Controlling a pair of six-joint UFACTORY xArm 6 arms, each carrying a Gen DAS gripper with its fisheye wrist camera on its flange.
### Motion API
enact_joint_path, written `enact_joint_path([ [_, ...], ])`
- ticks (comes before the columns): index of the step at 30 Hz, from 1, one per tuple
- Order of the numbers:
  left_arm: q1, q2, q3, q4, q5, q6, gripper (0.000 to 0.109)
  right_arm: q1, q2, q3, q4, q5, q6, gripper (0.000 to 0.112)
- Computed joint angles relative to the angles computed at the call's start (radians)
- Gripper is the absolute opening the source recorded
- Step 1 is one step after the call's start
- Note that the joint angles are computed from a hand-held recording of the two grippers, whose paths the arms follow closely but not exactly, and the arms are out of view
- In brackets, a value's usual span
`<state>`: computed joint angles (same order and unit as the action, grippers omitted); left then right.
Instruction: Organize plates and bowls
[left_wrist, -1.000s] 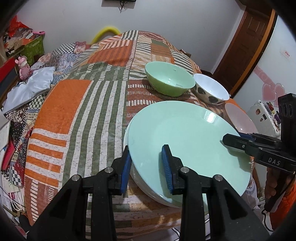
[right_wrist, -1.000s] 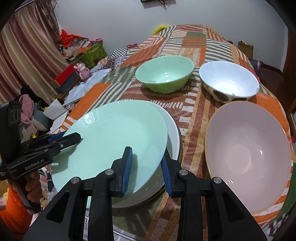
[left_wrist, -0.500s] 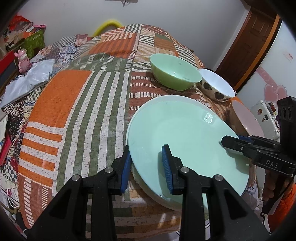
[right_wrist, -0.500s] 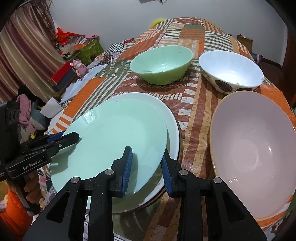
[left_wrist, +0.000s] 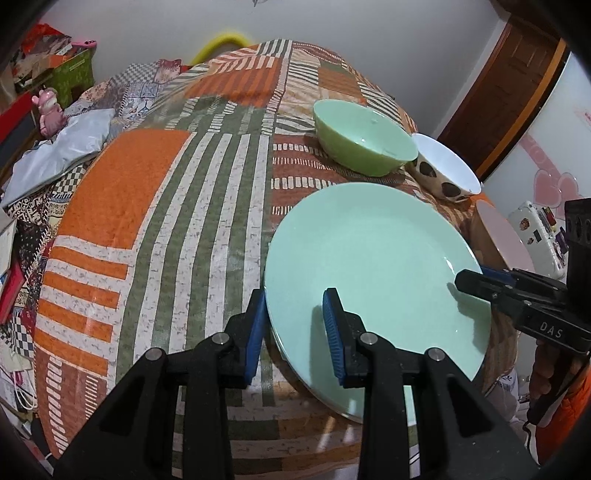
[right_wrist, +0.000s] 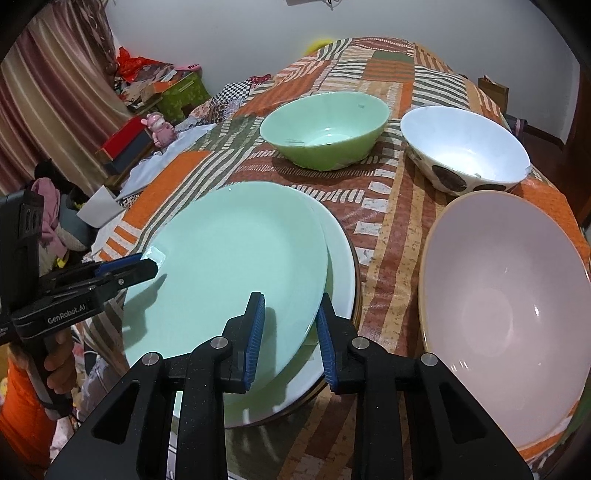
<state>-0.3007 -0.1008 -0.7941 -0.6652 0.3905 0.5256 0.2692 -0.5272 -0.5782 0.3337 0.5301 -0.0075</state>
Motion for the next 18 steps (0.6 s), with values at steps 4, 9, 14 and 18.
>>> enact_joint_path([
  [4, -0.006, -0.010, 0.010, 0.055, -0.021, -0.040, 0.031, -0.002, -0.019, 0.006, -0.047, 0.005, 0.029, 0.024],
  [9, -0.011, -0.052, 0.033, 0.145, -0.058, -0.108, 0.031, -0.018, -0.068, 0.022, -0.129, 0.000, 0.076, 0.027],
  [14, -0.034, -0.115, 0.056, 0.242, -0.087, -0.170, 0.031, -0.053, -0.137, 0.031, -0.137, -0.001, 0.067, 0.027],
  [18, -0.069, -0.153, 0.051, 0.306, -0.094, -0.228, 0.047, -0.082, -0.182, 0.035, -0.173, 0.007, 0.083, 0.027],
])
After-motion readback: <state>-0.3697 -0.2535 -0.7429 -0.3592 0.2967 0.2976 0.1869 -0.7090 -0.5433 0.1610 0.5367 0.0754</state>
